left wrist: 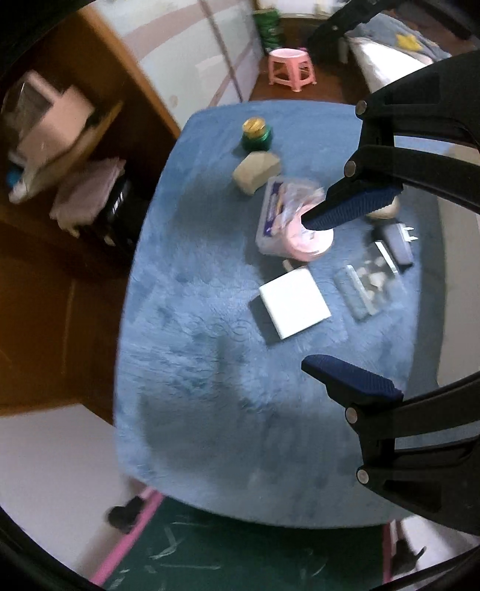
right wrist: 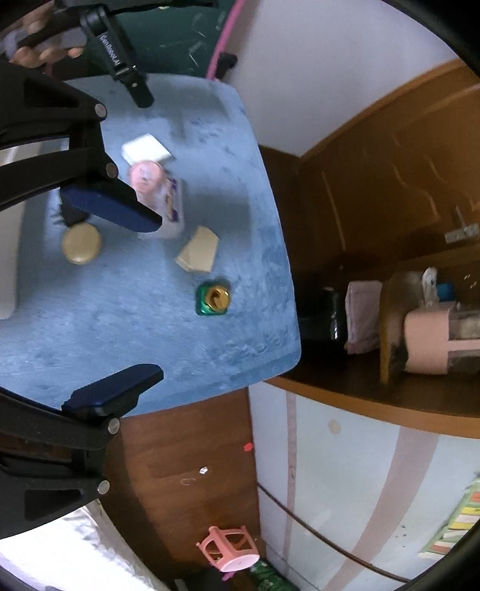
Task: Organize rigid objects
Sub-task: 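Grasp the white square box with the left tool while the right tool grasps the green perfume bottle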
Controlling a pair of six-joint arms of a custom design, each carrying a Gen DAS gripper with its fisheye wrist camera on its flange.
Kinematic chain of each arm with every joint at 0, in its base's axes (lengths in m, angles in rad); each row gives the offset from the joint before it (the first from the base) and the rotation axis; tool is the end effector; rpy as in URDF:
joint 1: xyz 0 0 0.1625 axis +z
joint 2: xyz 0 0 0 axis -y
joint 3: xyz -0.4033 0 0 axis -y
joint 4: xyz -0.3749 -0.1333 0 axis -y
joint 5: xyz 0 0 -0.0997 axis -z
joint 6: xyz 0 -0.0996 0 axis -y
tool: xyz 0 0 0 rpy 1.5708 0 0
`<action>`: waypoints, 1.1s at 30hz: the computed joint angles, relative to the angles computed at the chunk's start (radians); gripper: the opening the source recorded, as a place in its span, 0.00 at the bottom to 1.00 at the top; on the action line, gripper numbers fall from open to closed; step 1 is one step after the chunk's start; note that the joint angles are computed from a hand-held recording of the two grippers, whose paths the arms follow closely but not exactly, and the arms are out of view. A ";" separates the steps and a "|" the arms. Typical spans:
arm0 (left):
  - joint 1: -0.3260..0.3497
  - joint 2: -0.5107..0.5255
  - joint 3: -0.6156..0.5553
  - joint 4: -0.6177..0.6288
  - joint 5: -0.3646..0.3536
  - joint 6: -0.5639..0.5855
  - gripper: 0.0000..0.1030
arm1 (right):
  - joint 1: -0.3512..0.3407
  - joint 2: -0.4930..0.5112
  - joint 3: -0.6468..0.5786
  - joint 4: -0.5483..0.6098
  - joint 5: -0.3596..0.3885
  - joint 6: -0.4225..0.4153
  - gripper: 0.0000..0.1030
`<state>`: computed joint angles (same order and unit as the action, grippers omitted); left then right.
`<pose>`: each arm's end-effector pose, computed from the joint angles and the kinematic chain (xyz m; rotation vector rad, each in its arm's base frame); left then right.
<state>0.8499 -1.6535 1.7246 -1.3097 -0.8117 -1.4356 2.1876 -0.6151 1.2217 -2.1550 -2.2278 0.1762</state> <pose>-0.1199 -0.4422 0.4370 -0.6954 2.3255 -0.6592 0.4844 -0.5579 0.1004 0.5579 -2.4475 0.3045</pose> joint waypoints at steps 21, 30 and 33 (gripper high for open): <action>0.191 0.057 0.080 -0.210 -0.038 -0.062 0.71 | -0.132 0.305 -0.332 0.160 0.006 0.132 0.62; 0.225 0.112 0.051 -0.207 -0.033 -0.082 0.71 | -0.155 0.355 -0.395 0.221 0.043 0.128 0.46; 0.223 0.129 0.040 -0.176 -0.023 -0.107 0.71 | -0.154 0.375 -0.422 0.236 0.025 0.122 0.41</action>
